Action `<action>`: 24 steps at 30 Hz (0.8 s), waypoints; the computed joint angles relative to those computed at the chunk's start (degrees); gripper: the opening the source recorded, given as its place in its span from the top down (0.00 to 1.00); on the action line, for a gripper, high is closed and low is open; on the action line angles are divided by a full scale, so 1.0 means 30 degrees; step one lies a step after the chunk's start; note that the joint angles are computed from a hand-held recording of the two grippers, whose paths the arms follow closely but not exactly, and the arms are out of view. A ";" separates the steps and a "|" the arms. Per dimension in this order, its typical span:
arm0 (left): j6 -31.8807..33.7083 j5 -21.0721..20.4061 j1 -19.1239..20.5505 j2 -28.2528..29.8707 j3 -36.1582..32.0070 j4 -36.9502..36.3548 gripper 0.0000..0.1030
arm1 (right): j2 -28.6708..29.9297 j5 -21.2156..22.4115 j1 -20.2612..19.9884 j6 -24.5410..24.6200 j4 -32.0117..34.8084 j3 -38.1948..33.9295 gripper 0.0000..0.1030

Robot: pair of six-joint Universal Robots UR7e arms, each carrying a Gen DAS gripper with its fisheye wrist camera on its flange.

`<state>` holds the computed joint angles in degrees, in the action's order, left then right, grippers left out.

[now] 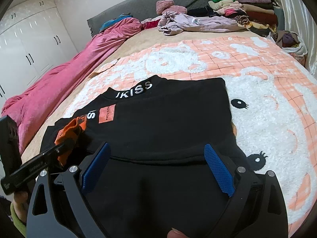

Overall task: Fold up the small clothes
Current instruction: 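Fold the sleeve across the chest with the left gripper and release the cuff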

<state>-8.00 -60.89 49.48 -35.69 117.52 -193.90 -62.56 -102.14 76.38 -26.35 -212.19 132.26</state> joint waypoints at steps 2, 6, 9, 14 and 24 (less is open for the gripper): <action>-0.0042 -0.0256 0.0081 -0.0068 0.0136 -0.0081 0.79 | 0.0172 -0.0195 0.0155 -0.0055 0.0110 -0.0127 0.08; 0.0050 -0.0554 0.0067 -0.0147 0.0400 -0.0410 0.79 | 0.0483 -0.0513 0.0538 -0.0147 0.0195 -0.0350 0.08; 0.0277 -0.1201 0.0056 -0.0257 0.0635 -0.0648 0.74 | 0.0687 -0.0734 0.0779 -0.0240 0.0191 -0.0496 0.08; 0.0663 -0.1177 -0.0139 -0.0192 0.0767 -0.1046 0.69 | 0.0862 -0.1009 0.1072 -0.0250 0.0244 -0.0608 0.08; 0.1284 -0.0125 -0.0058 -0.0947 0.1636 -0.2819 0.67 | 0.1281 -0.1275 0.1743 -0.0400 0.0383 -0.0876 0.08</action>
<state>-4.15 -61.27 49.31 -38.53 122.43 -202.36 -58.72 -105.97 81.61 -27.55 -211.04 129.63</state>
